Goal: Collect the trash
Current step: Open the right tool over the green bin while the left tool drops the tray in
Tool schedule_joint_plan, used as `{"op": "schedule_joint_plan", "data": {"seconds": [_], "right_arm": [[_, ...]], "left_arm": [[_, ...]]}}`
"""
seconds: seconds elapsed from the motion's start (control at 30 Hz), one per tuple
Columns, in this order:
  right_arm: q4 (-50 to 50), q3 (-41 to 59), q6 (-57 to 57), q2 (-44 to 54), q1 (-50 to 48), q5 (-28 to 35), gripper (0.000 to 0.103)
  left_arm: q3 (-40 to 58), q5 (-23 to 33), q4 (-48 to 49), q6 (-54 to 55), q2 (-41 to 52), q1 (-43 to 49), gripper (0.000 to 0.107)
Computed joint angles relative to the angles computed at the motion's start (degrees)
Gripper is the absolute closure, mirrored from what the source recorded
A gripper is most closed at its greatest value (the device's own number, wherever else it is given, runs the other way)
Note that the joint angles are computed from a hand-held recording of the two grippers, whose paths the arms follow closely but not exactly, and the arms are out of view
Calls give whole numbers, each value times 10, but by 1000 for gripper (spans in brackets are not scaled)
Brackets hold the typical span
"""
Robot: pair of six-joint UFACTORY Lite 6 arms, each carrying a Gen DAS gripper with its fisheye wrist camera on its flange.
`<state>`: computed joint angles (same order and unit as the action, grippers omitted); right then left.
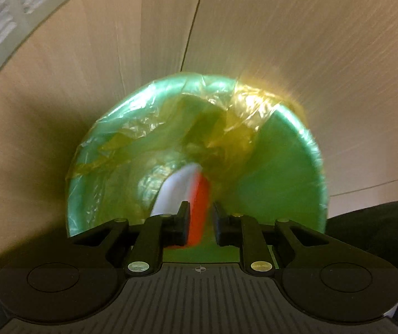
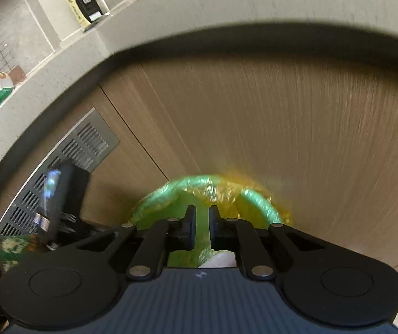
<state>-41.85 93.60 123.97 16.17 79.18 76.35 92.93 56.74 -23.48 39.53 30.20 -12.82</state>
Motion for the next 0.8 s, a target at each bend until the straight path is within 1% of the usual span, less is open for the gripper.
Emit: {"op": "schedule_joint_plan", "data": {"seconds": [0.1,0.2,0.27,0.33,0.4,0.43,0.47,0.57,0.67,0.73,0.8], "right_arm": [[22,24,20,39,-6,0,93],[53,78,51,104,-14,-3,93],[67,126,36,150,-17,-9,93],[66,217,9,218,-15,30,93],[66,303,-30,276,-17,65,93],[64,325,-37,289,-19,73,93],[62,322,-26,288,-20,72,92],[54,228,32,231,-16,34,89],[64,144,61,183,-18,7,88],[71,103,63,163,-21,-6,88],[80,82,55,161,-22,-1,88]], "left_arm": [[-12,13,-34,39,-29,25,87],[-51,9,-95,124,-81,55,87],[-65,28,-141,178,-102,79,87],[-72,45,-169,206,-107,96,87],[-79,38,-175,217,-110,99,87],[-82,29,-173,218,-111,98,87],[-85,21,-168,213,-113,95,87],[-83,13,-157,197,-113,90,87],[-96,4,-161,200,-121,82,87],[-120,-15,-169,216,-140,73,87],[-148,-48,-166,226,-160,52,87]]}}
